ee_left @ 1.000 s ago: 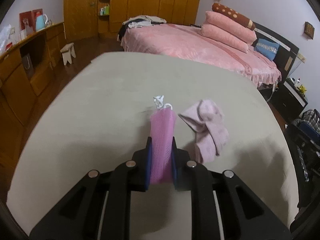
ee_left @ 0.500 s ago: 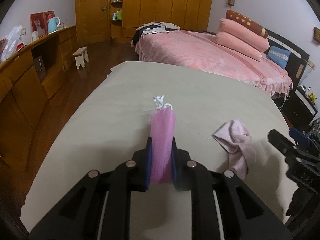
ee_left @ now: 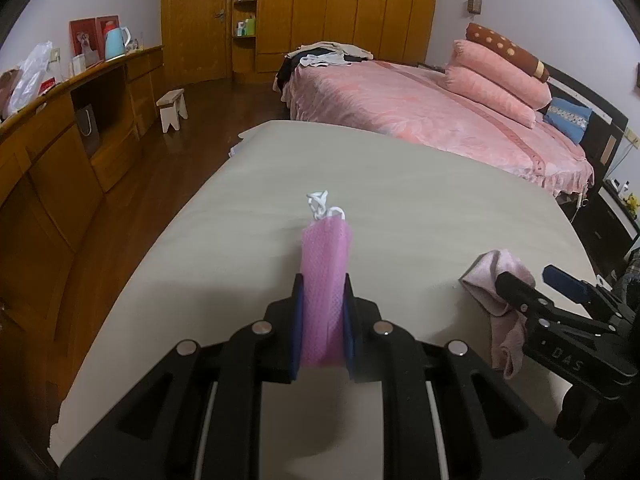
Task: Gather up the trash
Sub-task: 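Grasp the pink cloth with the right gripper while the left gripper holds the mesh bag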
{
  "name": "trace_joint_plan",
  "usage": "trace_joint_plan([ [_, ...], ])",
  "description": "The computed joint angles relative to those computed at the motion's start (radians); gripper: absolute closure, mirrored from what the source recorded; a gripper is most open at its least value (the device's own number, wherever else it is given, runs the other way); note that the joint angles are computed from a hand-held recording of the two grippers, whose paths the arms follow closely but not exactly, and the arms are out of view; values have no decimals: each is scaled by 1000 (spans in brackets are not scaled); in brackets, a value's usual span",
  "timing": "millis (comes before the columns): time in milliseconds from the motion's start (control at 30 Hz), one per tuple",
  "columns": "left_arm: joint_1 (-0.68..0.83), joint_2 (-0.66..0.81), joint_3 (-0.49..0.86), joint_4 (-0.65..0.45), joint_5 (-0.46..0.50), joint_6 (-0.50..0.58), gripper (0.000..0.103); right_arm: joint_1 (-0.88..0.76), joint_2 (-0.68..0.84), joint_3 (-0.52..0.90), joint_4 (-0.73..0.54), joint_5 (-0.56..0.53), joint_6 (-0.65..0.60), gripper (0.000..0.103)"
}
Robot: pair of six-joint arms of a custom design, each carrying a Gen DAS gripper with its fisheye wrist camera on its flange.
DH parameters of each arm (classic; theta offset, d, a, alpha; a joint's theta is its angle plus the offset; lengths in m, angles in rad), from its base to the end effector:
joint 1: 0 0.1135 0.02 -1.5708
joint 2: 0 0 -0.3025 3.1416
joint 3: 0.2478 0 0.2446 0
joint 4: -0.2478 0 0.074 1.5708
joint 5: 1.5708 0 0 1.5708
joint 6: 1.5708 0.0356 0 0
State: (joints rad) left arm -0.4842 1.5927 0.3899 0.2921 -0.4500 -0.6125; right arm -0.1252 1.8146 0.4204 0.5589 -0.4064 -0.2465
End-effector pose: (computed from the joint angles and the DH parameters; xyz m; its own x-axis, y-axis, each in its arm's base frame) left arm 0.2134 -0.0947 0.1325 -0.6773 -0.2287 -0.6993 -0.2521 0.9651 -0.0714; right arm 0.2650 -0.0192 0.1050 -0.6772 -0.1407 -0.7222 -0.3235 0.9385 0.1205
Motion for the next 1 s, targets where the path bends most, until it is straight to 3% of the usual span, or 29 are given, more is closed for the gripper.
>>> trace_joint_plan([
  [333, 7, -8, -8, -2, 2, -5, 88, 36, 19, 12, -53, 8, -14, 72],
  [533, 1, -19, -10, -7, -2, -5, 88, 16, 9, 17, -67, -10, -33, 90],
  [1000, -128, -98, 50, -139, -70, -45, 88, -130, -168, 10, -228, -152, -113, 93],
])
